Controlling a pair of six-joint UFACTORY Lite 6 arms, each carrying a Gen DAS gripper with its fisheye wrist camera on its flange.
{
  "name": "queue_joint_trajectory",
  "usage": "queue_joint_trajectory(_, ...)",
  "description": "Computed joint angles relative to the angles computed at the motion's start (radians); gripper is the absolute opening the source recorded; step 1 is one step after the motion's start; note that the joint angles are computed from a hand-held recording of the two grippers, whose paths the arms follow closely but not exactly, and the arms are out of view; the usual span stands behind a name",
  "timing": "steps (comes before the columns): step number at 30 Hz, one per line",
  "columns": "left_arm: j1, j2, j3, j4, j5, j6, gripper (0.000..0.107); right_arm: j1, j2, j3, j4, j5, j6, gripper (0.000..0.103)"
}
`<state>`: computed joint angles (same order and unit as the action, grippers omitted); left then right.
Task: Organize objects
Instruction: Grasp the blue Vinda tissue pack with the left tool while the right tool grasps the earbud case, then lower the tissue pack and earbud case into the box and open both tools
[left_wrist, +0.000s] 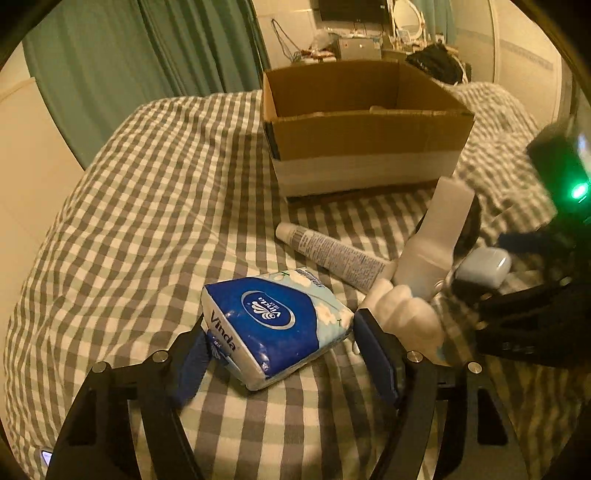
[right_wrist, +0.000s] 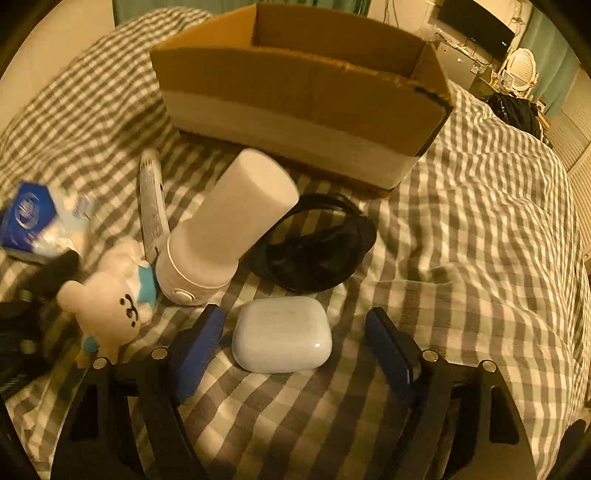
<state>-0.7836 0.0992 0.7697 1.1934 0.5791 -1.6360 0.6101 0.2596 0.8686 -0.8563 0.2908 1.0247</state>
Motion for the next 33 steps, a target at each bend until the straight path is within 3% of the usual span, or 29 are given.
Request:
queue_joint_trajectory(6,-0.011,-0.087,-0.025,-0.038,0.016,0.041,0.075,-0.002,-0.005,-0.012,0.067,-0.021,-0.078,0.050)
queue_joint_trajectory(15,-0.031,-0.168,-0.038,-0.064,0.038,0.064,0.075,0.066,-0.166,-0.110,-0.116,0.015,0.132,0.050)
queue_joint_trajectory(25,-0.033,-0.265,0.020,-0.112,0.073,0.155,0.075,0.104,-0.448,-0.157,0.049,0.097,-0.044,0.050)
queue_joint_trajectory(33,0.018,-0.230,0.189,-0.133,0.070,0.274,0.075,0.109,-0.526,-0.001,0.101,0.175,-0.191,0.050)
